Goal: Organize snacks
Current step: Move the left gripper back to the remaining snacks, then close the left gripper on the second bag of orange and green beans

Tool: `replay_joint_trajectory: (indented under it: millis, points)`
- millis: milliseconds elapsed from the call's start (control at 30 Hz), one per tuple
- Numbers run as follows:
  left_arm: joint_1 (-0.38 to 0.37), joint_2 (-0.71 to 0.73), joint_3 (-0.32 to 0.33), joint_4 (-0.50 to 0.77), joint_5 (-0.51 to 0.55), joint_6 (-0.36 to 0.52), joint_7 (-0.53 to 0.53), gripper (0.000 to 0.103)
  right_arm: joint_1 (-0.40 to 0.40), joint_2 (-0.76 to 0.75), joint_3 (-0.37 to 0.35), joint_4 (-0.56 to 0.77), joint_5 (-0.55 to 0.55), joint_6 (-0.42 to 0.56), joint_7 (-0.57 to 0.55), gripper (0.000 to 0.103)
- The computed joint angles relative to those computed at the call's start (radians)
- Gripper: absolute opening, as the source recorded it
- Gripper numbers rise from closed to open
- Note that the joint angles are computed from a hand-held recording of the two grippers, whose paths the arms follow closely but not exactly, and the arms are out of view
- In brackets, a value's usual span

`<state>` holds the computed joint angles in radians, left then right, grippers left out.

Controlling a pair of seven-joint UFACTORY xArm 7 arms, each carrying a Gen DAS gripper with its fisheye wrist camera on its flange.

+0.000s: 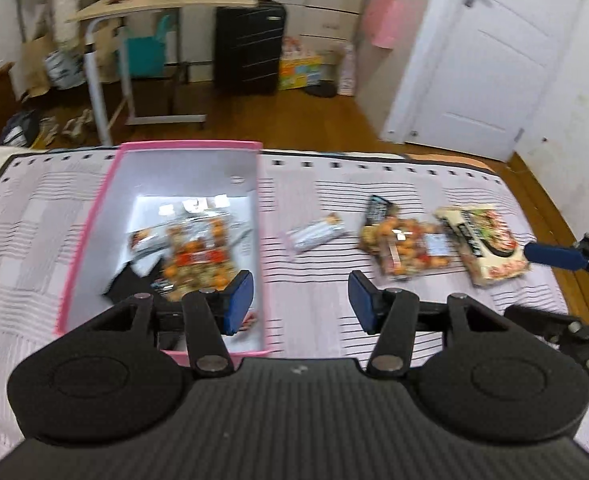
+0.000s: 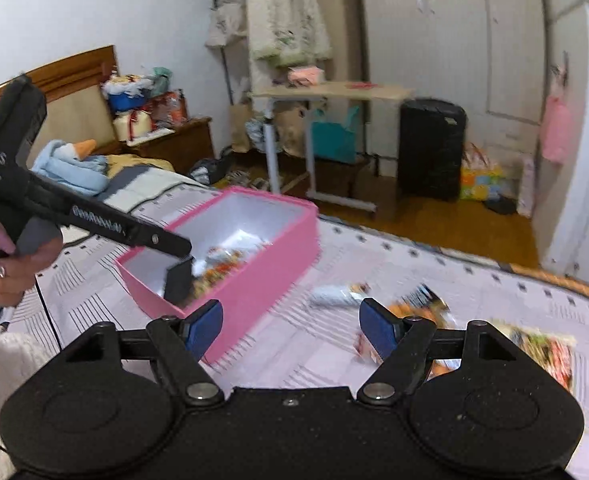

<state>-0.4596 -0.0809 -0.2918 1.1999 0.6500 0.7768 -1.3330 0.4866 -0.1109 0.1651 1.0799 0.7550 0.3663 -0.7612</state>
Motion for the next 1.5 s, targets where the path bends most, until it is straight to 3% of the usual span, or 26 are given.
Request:
replay_joint_trajectory:
  millis: [233,600,733,933,1133,1233,1300,1400,1500]
  points:
    - [-0.05,0.194,0.043,0.159,-0.001,-0.065,0.034,0.05,-0.06,0.063,-0.016,-0.01,-0.058,0.026,0.09,0.08]
    - [-0.18,0.596,0.196,0.583,-0.004,-0.035,0.184,0.045,-0.197,0.299,0.044,0.105,0.161,0.098,0.0,0.08]
    - [-0.18,0.741,0.226,0.758,-0.088,-0.047,0.27,0.042,-0.237,0.407,0.075,0.177,0.183,0.114,0.008,0.08]
    - [-0.16,0.935,0.242,1.004,-0.248,-0.04,0.381,0.039,-0.274,0.508,0.098,0.267,0.074,0.211,0.067,0.08]
    - [-0.159,1.112,0.293,1.254,-0.363,0.033,0.462,0.039,-0.29,0.542,0.124,0.294,0.035,0.2,0.058,0.08]
    - [-0.127,1.124,0.275,1.235,-0.442,-0.031,0.494,0.04,-0.286,0.566,0.127,0.323,0.014,0.19,0.089,0.08]
    - [-0.106,1.15,0.247,1.259,-0.507,-0.024,0.526,0.041,-0.293,0.579,0.131,0.342,0.003,0.193,0.099,0.08]
    - [-0.088,1.126,0.221,1.197,-0.571,-0.074,0.56,0.042,-0.302,0.605,0.144,0.368,0.009,0.185,0.116,0.08]
    - [-0.06,1.093,0.171,1.146,-0.649,-0.066,0.619,0.042,-0.314,0.616,0.157,0.374,0.02,0.18,0.127,0.086]
